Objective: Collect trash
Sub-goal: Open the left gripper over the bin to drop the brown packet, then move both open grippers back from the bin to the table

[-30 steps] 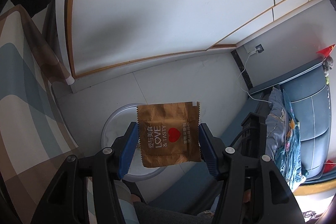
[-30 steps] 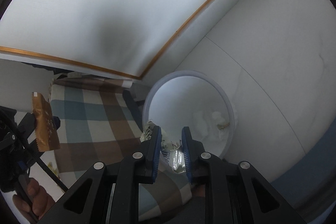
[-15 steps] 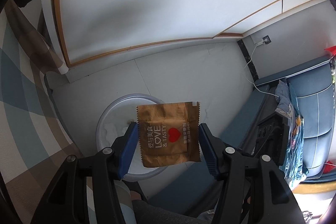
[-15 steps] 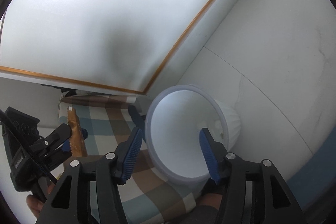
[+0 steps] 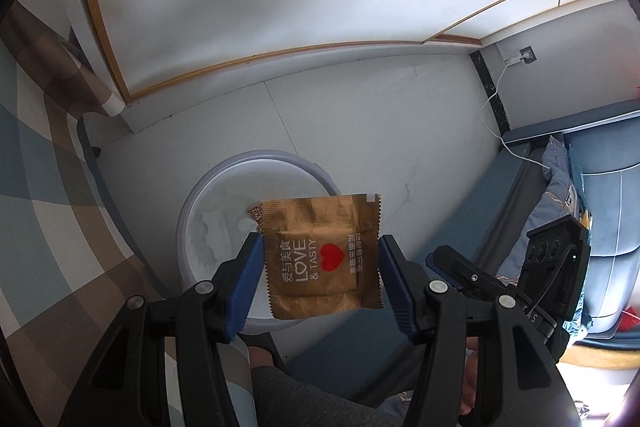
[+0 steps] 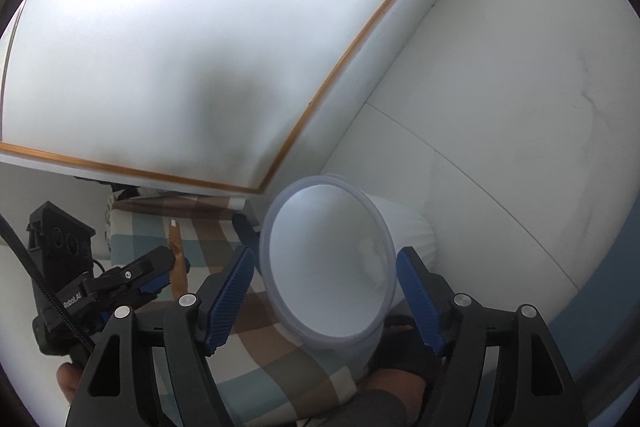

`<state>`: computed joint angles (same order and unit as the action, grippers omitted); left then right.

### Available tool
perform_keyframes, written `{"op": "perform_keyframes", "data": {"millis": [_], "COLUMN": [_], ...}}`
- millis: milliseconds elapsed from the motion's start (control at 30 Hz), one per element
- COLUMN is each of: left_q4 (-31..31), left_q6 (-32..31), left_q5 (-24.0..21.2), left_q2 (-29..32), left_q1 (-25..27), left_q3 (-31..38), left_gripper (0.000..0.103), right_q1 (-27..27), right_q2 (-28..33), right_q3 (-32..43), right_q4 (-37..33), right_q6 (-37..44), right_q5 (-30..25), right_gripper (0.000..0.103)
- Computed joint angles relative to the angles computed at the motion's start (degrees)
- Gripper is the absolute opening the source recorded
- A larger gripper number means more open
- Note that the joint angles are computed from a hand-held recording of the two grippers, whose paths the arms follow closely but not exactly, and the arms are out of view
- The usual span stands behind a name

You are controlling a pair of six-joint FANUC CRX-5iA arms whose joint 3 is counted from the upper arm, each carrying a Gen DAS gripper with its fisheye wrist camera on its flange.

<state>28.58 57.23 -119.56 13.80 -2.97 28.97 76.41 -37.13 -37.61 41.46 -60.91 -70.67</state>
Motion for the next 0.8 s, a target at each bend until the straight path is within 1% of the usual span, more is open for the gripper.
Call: {"op": "perform_keyframes", "data": {"millis": [67, 167, 233, 367, 467, 533, 600, 700, 800], "left_q4": [-0.1, -1.0, -1.1, -0.5, -0.7, -1.1, -0.7, -1.4, -2.1], "left_q6": [0.2, -0.4, -0.4, 0.1, -0.6, -1.4, -1.9, -2.6, -3.6], "left_q5": [-1.4, -1.8, -2.1, -1.0, 0.3, 0.9, 0.6, 1.9, 2.8], "left_q2": [0.6, 0.8, 0.9, 0.4, -0.7, -1.4, -1.6, -2.5, -3.6], "left_q1": [-0.6, -1.2, -1.2, 0.0, 1.1, 1.8, 2.8, 3.8, 4.1], "left_q3": [0.9, 2.6, 3.4, 3.8, 3.7, 3.8, 3.7, 4.3, 4.9], "left_gripper": [0.057, 0.065, 0.066, 0.069, 0.076, 0.077, 0.077, 0.077, 0.077], "right_q1": [1.0, 2.5, 3.3, 4.7, 5.0, 5.0, 5.0, 5.7, 6.6], "right_q2": [-0.4, -0.8, -0.7, 0.7, 1.9, 2.8, 4.2, 6.1, 7.3], "right_q3": [0.1, 0.5, 1.3, 4.0, 5.7, 6.8, 8.4, 10.5, 12.1], "right_q4": [0.4, 1.0, 1.1, 0.4, -0.3, -0.8, -1.7, -2.0, -1.9], "right_q6": [-0.6, -1.4, -1.2, 0.5, 2.3, 4.1, 5.9, 8.4, 9.1], "right_q5": [-1.5, -3.5, -4.9, -8.6, -9.8, -9.9, -10.6, -12.3, -14.3], "right_gripper": [0.075, 0.077, 0.078, 0.083, 0.085, 0.086, 0.087, 0.089, 0.09]}}
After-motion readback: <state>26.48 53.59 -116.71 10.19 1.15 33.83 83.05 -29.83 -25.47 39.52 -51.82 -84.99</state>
